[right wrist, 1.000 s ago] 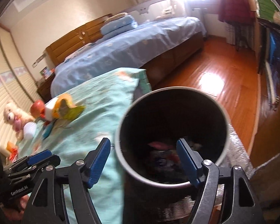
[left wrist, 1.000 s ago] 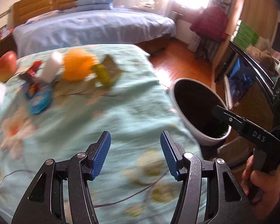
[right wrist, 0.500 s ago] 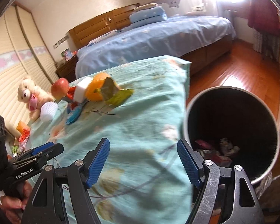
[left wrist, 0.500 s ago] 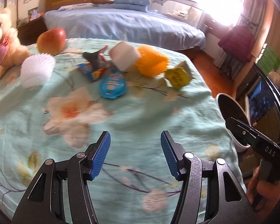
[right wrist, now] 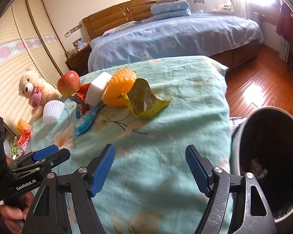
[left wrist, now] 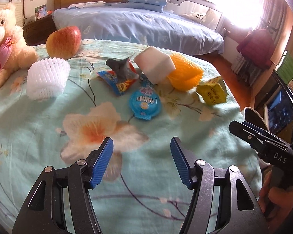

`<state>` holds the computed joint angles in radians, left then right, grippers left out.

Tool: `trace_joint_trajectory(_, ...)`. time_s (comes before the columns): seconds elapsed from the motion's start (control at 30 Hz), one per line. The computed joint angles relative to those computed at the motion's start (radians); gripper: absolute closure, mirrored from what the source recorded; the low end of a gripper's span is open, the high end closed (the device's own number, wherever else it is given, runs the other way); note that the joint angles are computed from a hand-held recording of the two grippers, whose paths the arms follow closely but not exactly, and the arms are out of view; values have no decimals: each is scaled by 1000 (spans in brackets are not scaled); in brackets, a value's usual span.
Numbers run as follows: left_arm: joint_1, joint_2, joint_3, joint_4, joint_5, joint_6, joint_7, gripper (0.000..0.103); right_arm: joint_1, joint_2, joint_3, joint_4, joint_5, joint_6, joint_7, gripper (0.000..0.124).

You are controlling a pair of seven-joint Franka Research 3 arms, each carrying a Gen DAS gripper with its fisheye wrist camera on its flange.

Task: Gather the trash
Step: 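Grasp the blue AD drink bottle with the left tool while the right tool grasps the yellow snack bag, then carry the blue bottle and yellow snack bag over the black bin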

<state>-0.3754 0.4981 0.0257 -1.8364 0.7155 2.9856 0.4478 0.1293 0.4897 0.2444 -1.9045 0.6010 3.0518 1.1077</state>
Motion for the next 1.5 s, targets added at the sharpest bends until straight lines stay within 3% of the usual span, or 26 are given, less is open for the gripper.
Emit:
trace_joint_trajectory(0.37, 70, 101, -72, 151, -123, -63, 190, 36, 65, 118, -78, 184, -92, -92, 90, 48)
trace_joint_trajectory(0.7, 53, 182, -66, 273, -195, -136, 272, 37, 80, 186, -106, 287, -153, -133, 155, 49)
trace_joint_trajectory(0.77, 52, 184, -64, 275, -198, -135, 275, 37, 81, 186, -107, 286, -158, -127, 160, 56)
trace_joint_trajectory(0.9, 41, 180, -51, 271, -188, -135, 267, 58, 86, 186, -115, 284, -170, -123, 181, 70)
trace_joint_trajectory(1.07, 37, 164, -52, 246, -178, -119, 270, 57, 77, 174, -105, 262, -170, -101, 186, 85)
trace_joint_trajectory(1.3, 28, 98, -47, 136, -169, -46, 228, 58, 31, 126, -51, 186, -129, -71, 138, 88)
trace_joint_trajectory(1.5, 5, 44, -40, 52, -151, 10, 196, 58, -40, 54, 34, 71, -35, -17, 49, 88)
